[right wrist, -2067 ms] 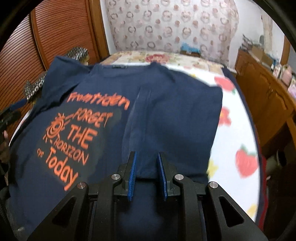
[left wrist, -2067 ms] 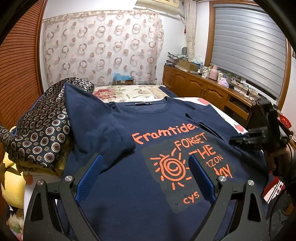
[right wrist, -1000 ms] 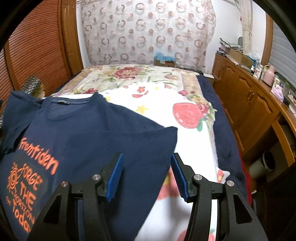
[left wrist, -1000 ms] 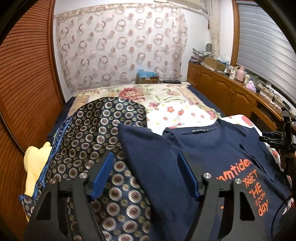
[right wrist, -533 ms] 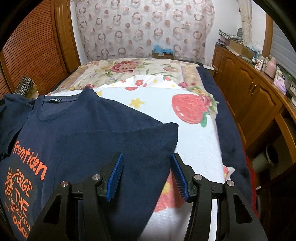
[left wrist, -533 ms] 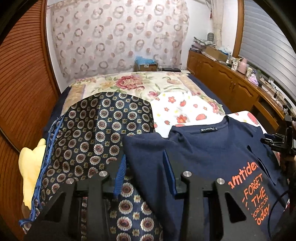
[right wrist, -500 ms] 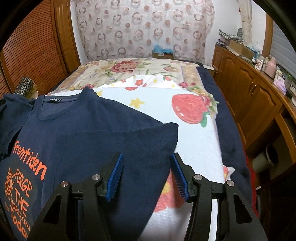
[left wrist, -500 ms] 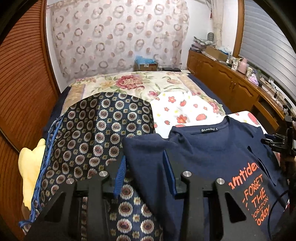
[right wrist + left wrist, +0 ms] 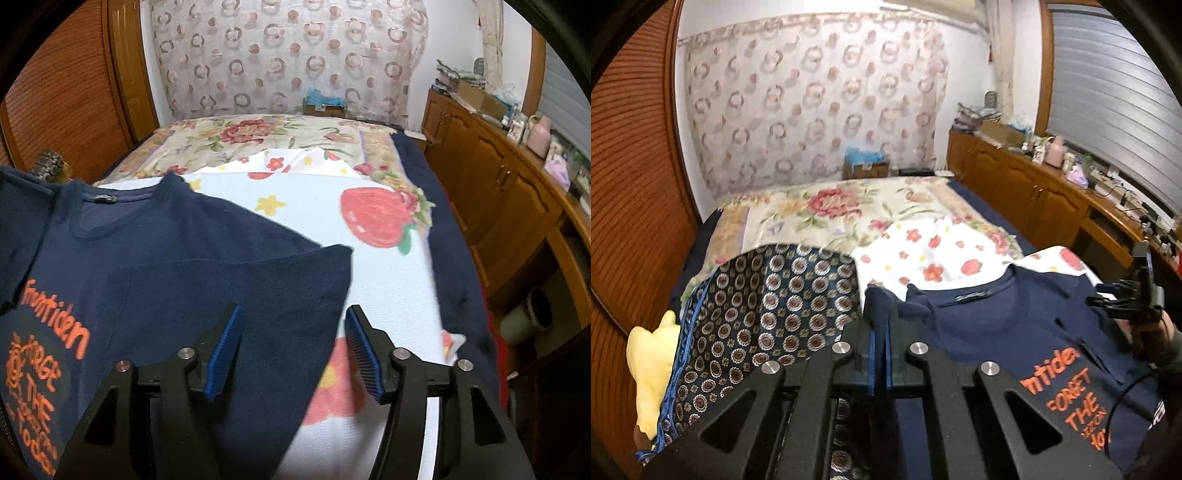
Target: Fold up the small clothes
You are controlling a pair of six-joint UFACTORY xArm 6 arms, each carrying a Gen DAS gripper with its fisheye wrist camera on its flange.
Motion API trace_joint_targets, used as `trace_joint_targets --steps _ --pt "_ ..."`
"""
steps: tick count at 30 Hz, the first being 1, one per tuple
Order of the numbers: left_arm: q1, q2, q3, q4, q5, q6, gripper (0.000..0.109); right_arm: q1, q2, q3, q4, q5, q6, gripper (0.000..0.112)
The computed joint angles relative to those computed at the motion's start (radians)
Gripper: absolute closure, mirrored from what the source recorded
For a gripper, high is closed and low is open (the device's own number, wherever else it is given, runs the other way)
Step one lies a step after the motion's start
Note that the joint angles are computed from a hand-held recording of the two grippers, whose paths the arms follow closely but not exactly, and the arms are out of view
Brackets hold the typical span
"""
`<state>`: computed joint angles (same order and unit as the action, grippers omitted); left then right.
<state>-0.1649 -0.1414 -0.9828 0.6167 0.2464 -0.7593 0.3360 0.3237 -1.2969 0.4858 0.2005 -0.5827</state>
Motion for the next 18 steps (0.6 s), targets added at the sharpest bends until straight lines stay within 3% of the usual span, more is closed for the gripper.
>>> trace_joint_targets --steps 9,11,13,14,18 --pt "-0.008 -0.082 0.066 0.081 -0.020 -0.078 0.104 -0.021 0.081 -0.146 0.010 0.116 -0.006 0.051" --pt "-0.010 -0.102 0.088 0.089 -0.030 -0.091 0.104 -0.019 0.088 -0.155 0.013 0.115 -0.013 0.061" --pt "-0.016 -0.129 0.117 0.113 -0.038 -0.118 0.104 -0.014 0.081 -0.146 0.094 0.117 -0.091 0.097" --pt "-0.018 -0.139 0.127 0.127 -0.039 -0.131 0.104 -0.014 0.077 -0.145 0.136 0.132 -0.130 0.104" --pt "-0.040 -0.204 0.186 0.203 -0.025 -0.219 0.104 -0.005 0.025 -0.084 0.298 0.090 -0.290 0.105"
